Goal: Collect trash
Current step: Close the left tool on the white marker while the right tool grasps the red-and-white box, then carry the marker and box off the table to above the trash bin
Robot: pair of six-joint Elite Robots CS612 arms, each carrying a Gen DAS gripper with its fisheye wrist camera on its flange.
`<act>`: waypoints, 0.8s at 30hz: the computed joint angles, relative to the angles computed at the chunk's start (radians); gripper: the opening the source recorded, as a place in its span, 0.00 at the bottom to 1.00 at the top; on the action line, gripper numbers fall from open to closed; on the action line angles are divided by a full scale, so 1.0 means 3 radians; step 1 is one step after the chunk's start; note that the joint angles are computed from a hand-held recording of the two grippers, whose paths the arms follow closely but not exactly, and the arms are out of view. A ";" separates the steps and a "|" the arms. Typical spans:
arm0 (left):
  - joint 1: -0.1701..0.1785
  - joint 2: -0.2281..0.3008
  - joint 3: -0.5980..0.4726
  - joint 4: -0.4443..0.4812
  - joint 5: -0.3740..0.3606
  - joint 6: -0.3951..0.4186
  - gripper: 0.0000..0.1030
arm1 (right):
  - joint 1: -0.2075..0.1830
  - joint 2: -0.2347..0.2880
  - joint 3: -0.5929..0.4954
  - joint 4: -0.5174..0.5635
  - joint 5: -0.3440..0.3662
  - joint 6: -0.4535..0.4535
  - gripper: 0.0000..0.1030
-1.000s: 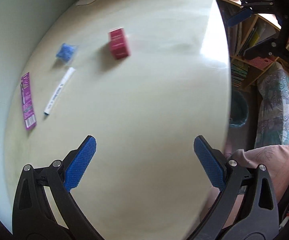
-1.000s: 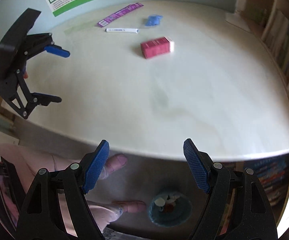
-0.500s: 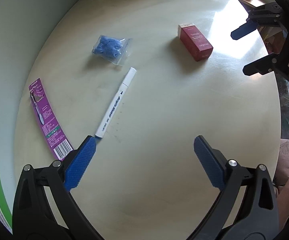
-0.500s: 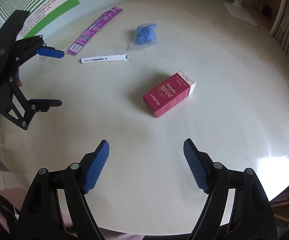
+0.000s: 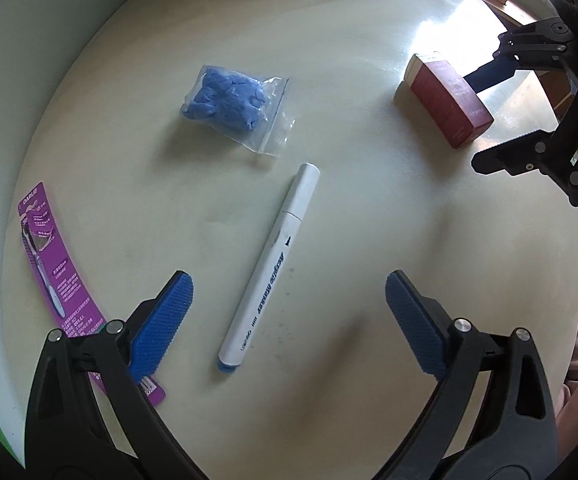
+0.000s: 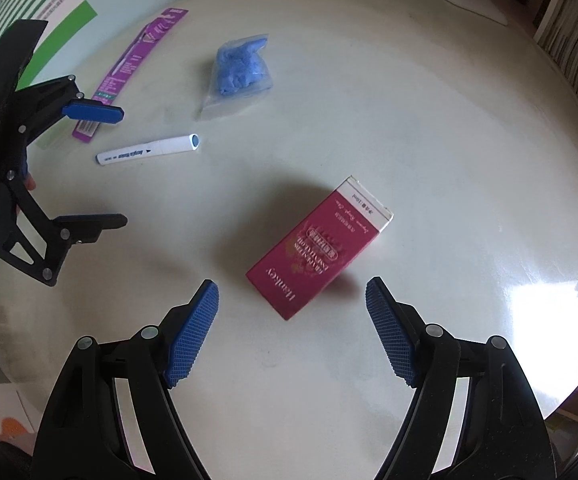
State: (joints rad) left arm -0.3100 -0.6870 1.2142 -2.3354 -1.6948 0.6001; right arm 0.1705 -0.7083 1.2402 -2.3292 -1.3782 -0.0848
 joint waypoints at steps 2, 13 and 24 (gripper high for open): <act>0.0011 0.0045 -0.0074 0.0077 -0.0065 -0.0014 0.83 | 0.0008 0.0020 -0.0037 0.0007 -0.0053 0.0024 0.69; 0.0048 0.0101 -0.0209 0.0188 -0.0207 -0.0030 0.40 | -0.0013 0.0024 -0.0074 0.0003 -0.0150 -0.0020 0.30; 0.0021 -0.0033 -0.0049 0.0339 -0.0334 -0.0088 0.11 | -0.0073 -0.0153 0.0213 -0.0126 -0.0104 -0.0125 0.29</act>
